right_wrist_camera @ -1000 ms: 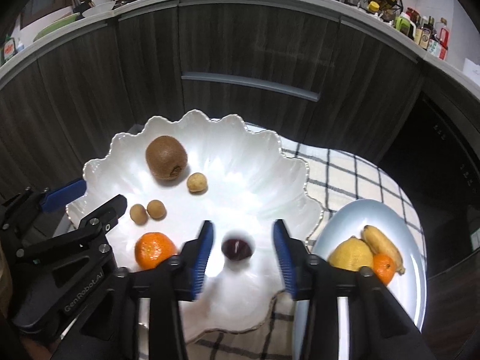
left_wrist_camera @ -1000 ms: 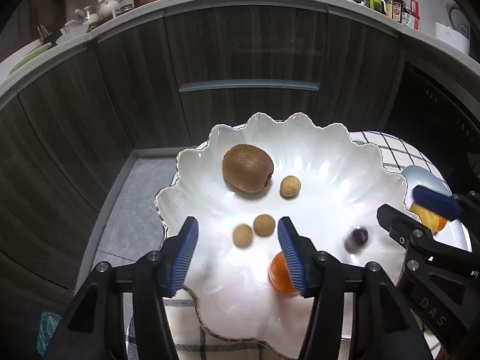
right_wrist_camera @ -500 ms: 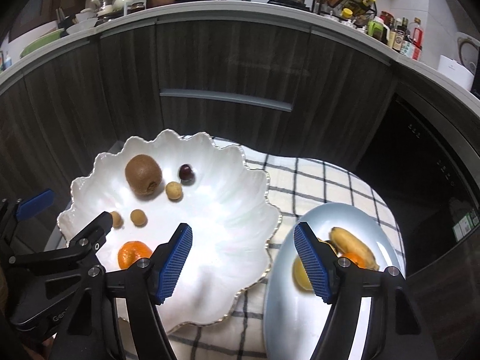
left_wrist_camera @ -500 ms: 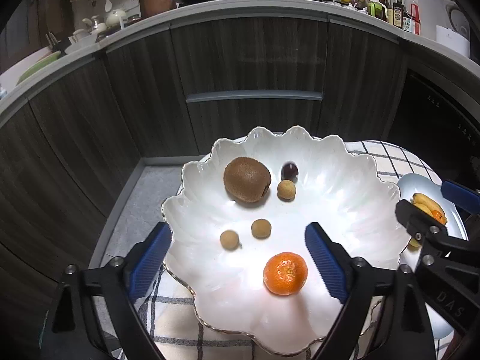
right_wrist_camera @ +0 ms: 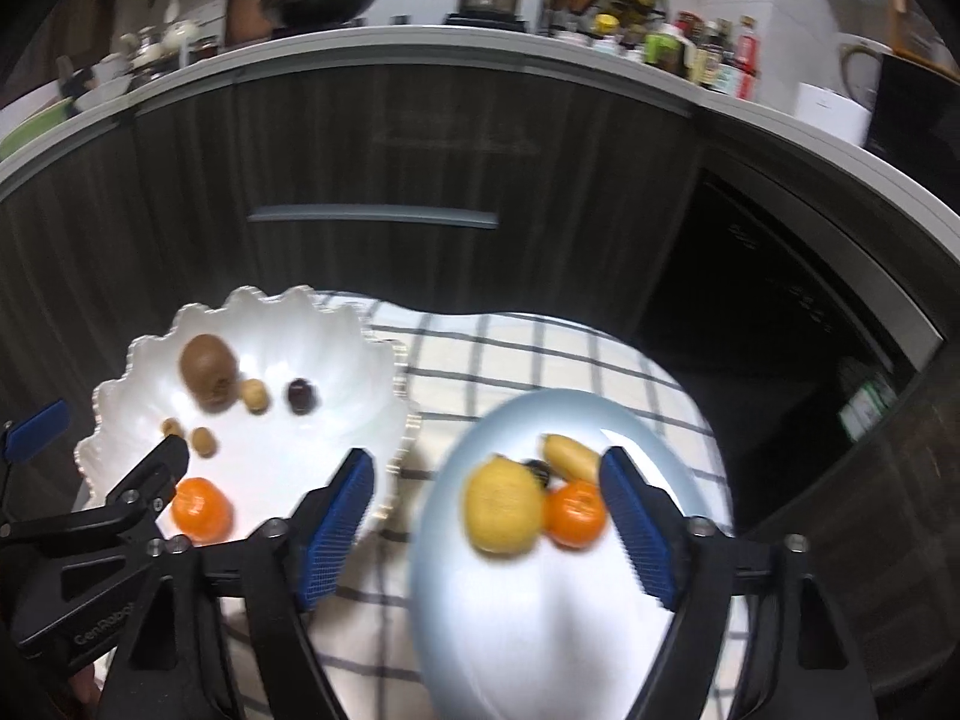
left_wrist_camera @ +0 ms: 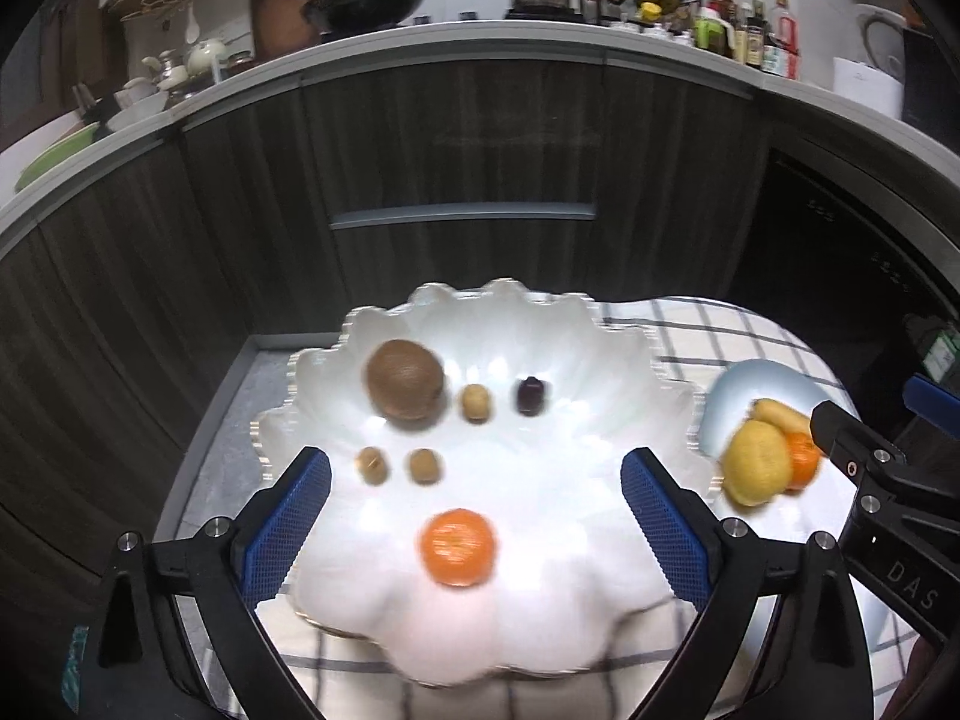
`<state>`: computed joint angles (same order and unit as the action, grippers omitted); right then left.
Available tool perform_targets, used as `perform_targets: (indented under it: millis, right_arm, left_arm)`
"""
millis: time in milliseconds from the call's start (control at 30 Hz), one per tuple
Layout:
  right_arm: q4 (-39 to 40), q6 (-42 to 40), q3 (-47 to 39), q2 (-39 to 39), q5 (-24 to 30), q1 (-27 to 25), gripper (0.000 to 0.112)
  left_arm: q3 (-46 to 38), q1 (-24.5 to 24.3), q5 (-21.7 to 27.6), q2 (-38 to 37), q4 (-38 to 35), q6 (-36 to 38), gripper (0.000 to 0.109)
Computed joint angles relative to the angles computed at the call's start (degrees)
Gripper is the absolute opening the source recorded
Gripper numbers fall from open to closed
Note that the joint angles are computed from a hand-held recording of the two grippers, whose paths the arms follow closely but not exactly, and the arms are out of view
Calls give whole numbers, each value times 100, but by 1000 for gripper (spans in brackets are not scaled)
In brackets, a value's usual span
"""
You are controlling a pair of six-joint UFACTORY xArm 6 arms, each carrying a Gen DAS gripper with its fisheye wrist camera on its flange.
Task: Organize fruits
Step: 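Move both open grippers back over the fruit plate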
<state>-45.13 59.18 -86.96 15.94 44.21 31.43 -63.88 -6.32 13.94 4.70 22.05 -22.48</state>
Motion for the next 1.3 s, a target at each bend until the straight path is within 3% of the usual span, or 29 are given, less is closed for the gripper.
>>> perform_targets:
  millis: [333, 633, 933, 1300]
  right_arm:
    - [-210, 482, 1291, -1182, 97, -415, 84]
    - [-150, 503, 2008, -1720, -90, -833, 84]
    - [-56, 482, 2421, -1888, -508, -1252, 84]
    - [135, 221, 2485, -1535, -1047, -1661, 84]
  left_arm:
    - [-76, -736, 89, -23, -108, -28, 99]
    - [-400, -1267, 264, 289, -26, -207, 99]
    - [-829, -1557, 423, 740, -30, -298, 99]
    - [-1314, -1694, 576, 1372, 393, -657, 98]
